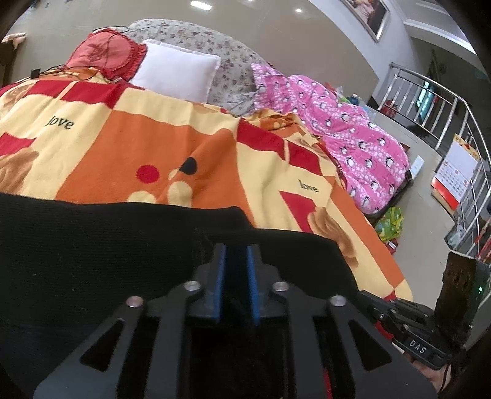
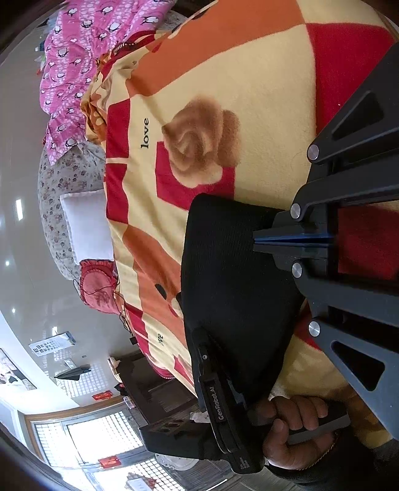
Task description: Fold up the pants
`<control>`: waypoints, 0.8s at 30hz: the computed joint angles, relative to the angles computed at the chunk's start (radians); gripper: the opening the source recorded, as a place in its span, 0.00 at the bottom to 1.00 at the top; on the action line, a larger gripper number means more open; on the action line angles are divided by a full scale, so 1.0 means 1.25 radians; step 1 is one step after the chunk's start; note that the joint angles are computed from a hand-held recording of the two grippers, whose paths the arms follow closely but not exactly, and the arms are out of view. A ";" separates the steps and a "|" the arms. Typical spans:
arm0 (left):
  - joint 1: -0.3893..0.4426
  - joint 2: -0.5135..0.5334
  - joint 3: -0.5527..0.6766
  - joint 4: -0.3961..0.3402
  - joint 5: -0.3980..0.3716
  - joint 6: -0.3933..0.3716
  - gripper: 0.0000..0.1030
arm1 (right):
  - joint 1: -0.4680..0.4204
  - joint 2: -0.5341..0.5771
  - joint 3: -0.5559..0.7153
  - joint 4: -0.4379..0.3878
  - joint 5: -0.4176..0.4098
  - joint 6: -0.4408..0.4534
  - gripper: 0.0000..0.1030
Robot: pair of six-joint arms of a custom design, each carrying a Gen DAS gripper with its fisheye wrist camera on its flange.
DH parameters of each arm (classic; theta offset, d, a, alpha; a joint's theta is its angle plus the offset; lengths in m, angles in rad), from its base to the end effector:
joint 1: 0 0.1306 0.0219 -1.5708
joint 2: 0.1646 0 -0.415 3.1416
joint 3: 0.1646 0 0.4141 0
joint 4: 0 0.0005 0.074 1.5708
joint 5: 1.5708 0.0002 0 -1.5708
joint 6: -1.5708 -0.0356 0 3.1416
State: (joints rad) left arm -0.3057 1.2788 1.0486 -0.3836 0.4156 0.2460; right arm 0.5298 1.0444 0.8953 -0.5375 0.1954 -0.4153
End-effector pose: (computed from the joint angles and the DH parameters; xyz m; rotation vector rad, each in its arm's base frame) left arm 0.4336 -0.1524 0.3862 0.3082 2.2060 -0.7620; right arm 0.3218 0.1799 0.3880 -0.0246 2.2578 0.2891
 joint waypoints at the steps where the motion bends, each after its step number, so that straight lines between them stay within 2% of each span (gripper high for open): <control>1: -0.004 -0.002 -0.001 0.003 0.006 -0.011 0.24 | -0.001 0.000 -0.001 0.001 -0.002 -0.001 0.00; 3: -0.010 -0.005 -0.003 0.004 0.011 -0.029 0.39 | -0.002 -0.001 -0.002 0.004 -0.007 -0.002 0.00; 7: -0.028 -0.011 -0.002 -0.001 -0.018 -0.061 0.45 | -0.009 -0.004 -0.006 0.012 -0.024 -0.005 0.00; 13: -0.028 -0.011 -0.001 0.000 -0.004 -0.063 0.53 | -0.013 -0.007 -0.010 0.018 -0.033 -0.006 0.00; 18: -0.029 -0.012 0.000 0.001 0.027 -0.069 0.71 | -0.013 -0.006 -0.010 0.016 -0.031 -0.004 0.00; 24: -0.033 -0.018 -0.002 0.000 0.024 -0.060 0.74 | -0.009 -0.005 -0.008 0.013 -0.022 -0.002 0.00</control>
State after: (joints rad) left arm -0.3474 1.2568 1.0456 -0.3832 0.4457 0.1707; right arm 0.5182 1.0375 0.8850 -0.5207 0.1675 -0.4173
